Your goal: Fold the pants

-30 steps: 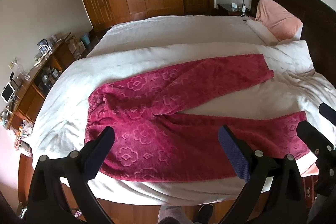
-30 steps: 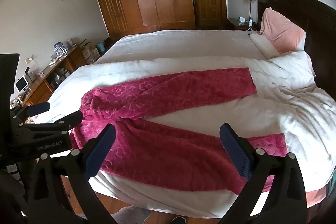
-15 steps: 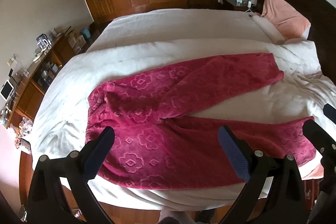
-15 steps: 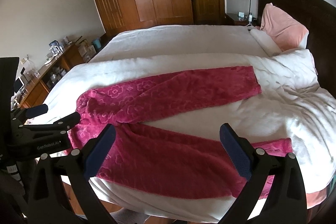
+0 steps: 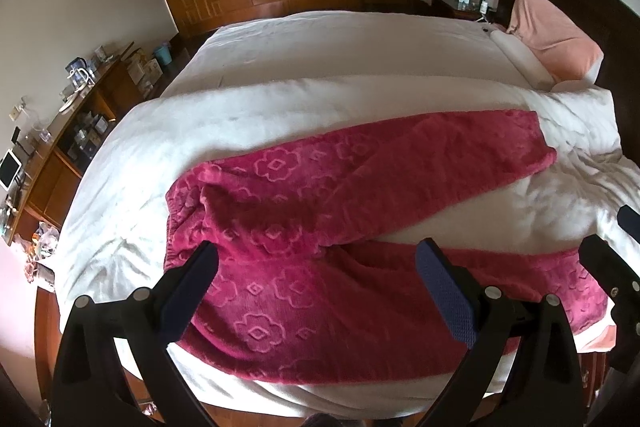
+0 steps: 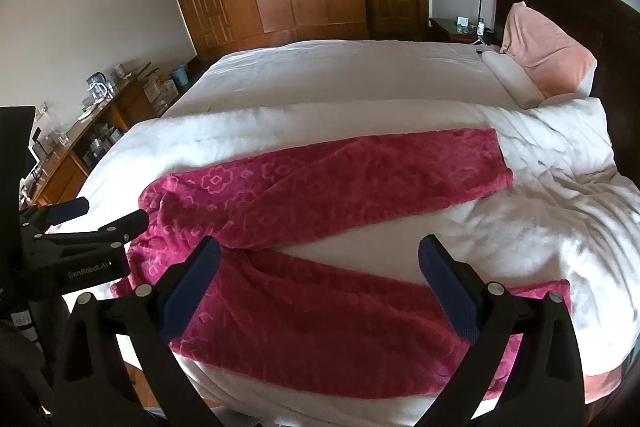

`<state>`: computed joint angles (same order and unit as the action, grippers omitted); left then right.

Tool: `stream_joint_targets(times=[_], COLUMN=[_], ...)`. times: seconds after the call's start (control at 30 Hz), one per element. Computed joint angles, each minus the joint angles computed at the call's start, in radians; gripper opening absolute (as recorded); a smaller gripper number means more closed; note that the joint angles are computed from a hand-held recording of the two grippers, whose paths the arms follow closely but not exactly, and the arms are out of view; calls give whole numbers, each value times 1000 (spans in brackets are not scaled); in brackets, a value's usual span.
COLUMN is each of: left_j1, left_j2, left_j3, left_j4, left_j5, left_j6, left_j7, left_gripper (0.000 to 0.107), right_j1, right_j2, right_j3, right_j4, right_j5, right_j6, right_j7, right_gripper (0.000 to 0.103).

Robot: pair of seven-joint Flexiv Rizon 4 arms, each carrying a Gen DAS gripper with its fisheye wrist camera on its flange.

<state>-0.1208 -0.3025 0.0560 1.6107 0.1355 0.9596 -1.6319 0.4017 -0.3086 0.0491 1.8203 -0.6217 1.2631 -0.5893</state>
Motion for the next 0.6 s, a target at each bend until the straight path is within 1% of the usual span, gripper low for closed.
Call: stream_joint_targets(times=[0.27, 0.6], left_j1=[16, 30], left_j2=[-52, -118], left_j3=[-12, -3], left_j4=[-61, -144], left_j5=[-42, -72], left_j6=[-20, -75], left_j7=[54, 95], left_gripper=[98, 98], right_j1=[3, 6], right_j2=[-36, -121], right_j3=[-2, 15], right_j4=[-62, -188], right_j5=[24, 113], right_j6=[-49, -123], right_j7=[-8, -87], right_gripper=[100, 100])
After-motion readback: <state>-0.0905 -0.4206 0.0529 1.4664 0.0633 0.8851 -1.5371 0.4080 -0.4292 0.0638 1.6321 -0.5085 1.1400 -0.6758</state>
